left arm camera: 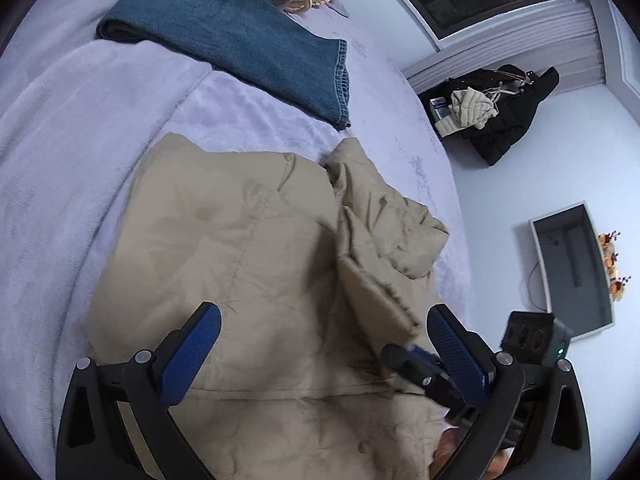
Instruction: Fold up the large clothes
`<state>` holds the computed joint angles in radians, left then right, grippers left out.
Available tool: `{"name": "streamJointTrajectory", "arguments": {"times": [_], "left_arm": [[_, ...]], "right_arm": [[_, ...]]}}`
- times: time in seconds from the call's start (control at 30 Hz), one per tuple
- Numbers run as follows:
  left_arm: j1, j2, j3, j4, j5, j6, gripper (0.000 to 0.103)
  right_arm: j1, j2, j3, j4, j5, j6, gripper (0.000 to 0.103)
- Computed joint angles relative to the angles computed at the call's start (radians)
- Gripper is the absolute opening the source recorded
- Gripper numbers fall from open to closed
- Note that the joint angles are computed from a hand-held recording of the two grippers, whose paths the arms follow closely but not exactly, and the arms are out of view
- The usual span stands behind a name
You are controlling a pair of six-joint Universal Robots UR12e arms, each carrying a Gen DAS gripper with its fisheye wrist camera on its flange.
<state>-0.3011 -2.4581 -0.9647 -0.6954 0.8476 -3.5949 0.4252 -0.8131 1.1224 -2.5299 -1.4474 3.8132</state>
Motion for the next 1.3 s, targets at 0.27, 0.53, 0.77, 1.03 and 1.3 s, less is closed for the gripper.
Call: {"name": "streamJointTrajectory", "arguments": {"times": [0.27, 0.53, 0.77, 1.03, 1.3], "left_arm": [[-0.036, -0.064, 0.111, -0.173, 0.002, 0.111, 0.103], [-0.084, -0.130, 0.236, -0.267, 0.076, 0.193, 0.069], [-0.099, -0.080, 0.173, -0.211, 0.139, 0.262, 0.010], [-0.112, -0.075, 0.140, -0.244, 0.277, 0.331, 0.010], [-0.136, -0.032, 0.097, -0.181, 0.560, 0.327, 0.080]], "right_arm": [[-0.015, -0.111, 0.206, -0.063, 0.034, 0.072, 0.059], [-0.046, -0.281, 0.486, -0.058, -0.077, 0.193, 0.019], [-0.077, -0.319, 0.554, -0.052, -0.232, 0.319, 0.016], [-0.076, -0.290, 0.481, 0.033, -0.335, 0.200, 0.012], [-0.116, -0.313, 0.573, -0.066, -0.201, 0.333, 0.014]]}}
